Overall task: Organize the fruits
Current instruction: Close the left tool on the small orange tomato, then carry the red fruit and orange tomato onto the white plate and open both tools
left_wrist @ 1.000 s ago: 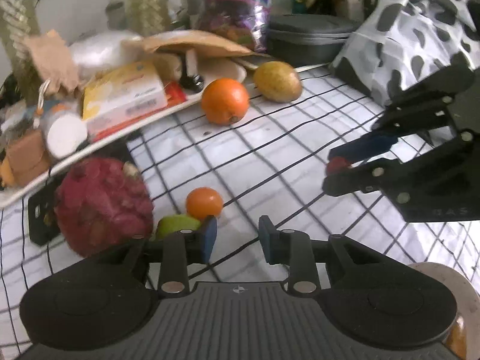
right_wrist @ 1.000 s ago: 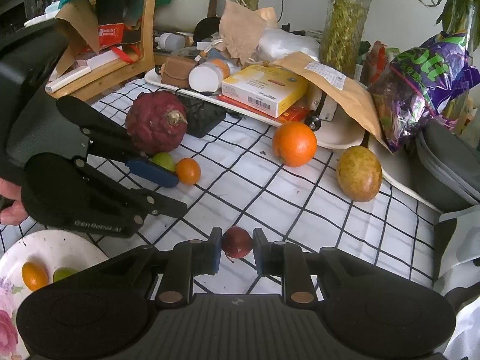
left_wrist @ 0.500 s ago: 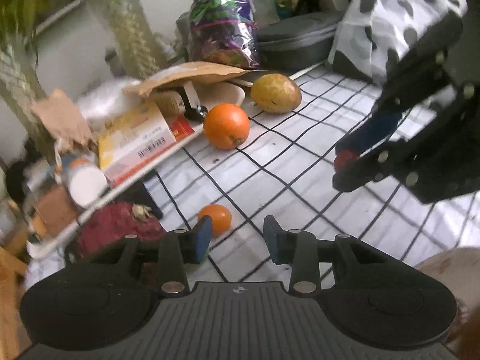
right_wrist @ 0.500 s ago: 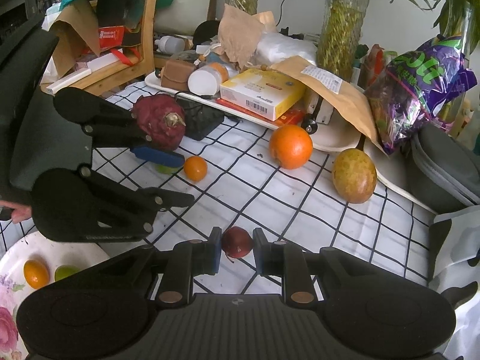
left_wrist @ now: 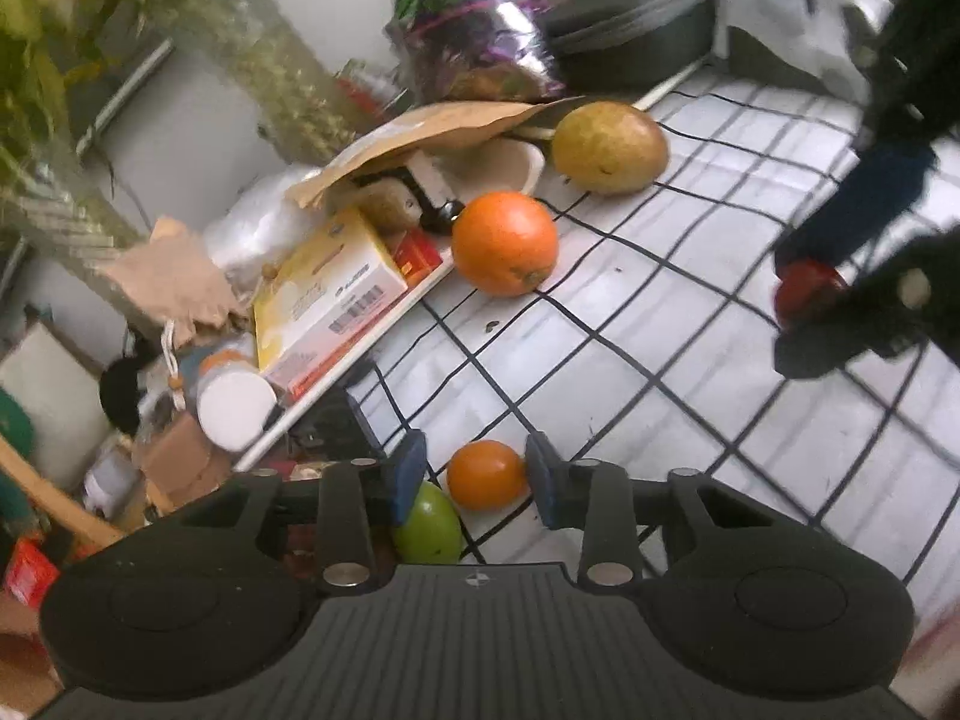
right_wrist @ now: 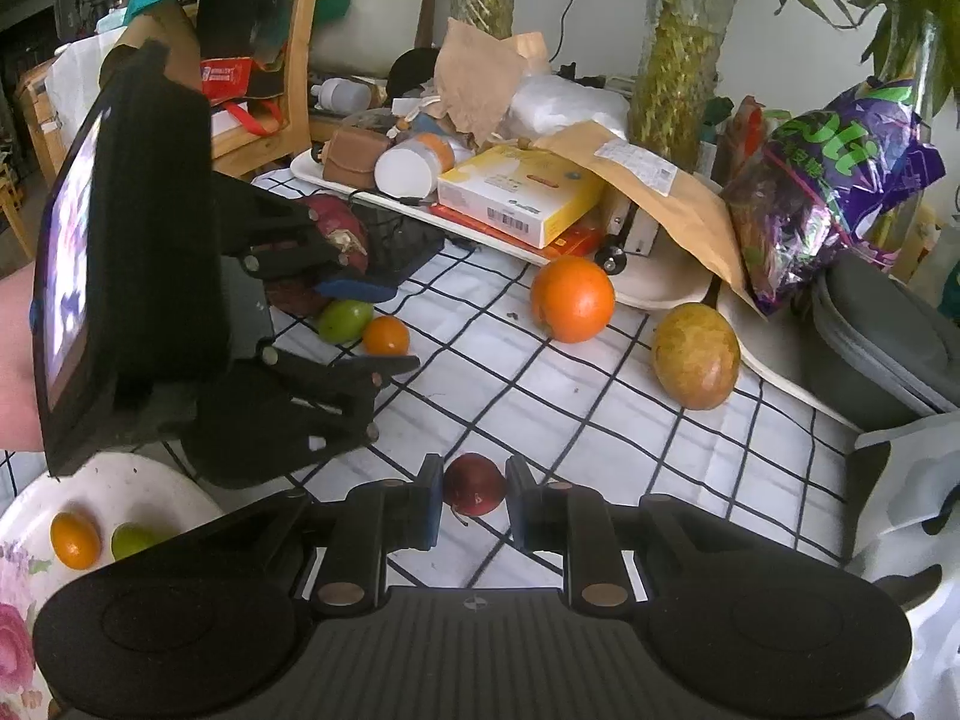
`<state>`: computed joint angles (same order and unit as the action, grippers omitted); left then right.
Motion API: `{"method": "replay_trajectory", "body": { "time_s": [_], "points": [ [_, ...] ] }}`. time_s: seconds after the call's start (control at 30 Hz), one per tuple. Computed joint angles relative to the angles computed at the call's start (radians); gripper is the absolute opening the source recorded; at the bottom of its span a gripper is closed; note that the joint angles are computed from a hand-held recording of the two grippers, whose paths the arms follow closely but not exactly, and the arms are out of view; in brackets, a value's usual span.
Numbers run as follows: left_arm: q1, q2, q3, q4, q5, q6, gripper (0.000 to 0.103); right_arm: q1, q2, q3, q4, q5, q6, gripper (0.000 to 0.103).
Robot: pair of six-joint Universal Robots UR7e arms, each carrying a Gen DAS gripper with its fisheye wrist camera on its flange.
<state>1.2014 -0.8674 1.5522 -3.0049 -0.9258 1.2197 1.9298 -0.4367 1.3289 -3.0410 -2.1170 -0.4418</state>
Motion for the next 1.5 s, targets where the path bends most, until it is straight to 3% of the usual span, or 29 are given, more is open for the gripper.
{"method": "replay_trajectory", "body": {
  "time_s": [0.1,0.23,0.43,0.6,1.03,1.3,1.5],
  "points": [
    [-0.006,-0.018,-0.019,0.110,0.005,-0.112,0.024,-0.003,-0.007,0.009,-0.009,-0.005,0.009,0.023],
    [0.005,-0.081,-0.027,0.276,-0.106,-0.234,0.023,-0.002,-0.018,0.031,-0.032,-0.012,0.022,0.023],
    [0.025,-0.179,-0.010,0.413,-0.282,-0.296,0.023,0.010,-0.035,0.067,-0.072,-0.013,0.053,0.023],
    [0.029,-0.256,0.028,0.475,-0.347,-0.329,0.023,0.031,-0.055,0.115,-0.108,-0.022,0.089,0.023],
    [0.045,-0.418,0.105,0.669,-0.419,-0.432,0.023,0.107,-0.086,0.234,-0.156,-0.023,0.195,0.023],
    [0.050,-0.461,0.141,0.751,-0.408,-0.436,0.025,0.135,-0.085,0.261,-0.120,-0.027,0.269,0.023],
    [0.049,-0.472,0.162,0.742,-0.384,-0.437,0.030,0.139,-0.081,0.266,-0.104,-0.032,0.317,0.023]
  ]
}}
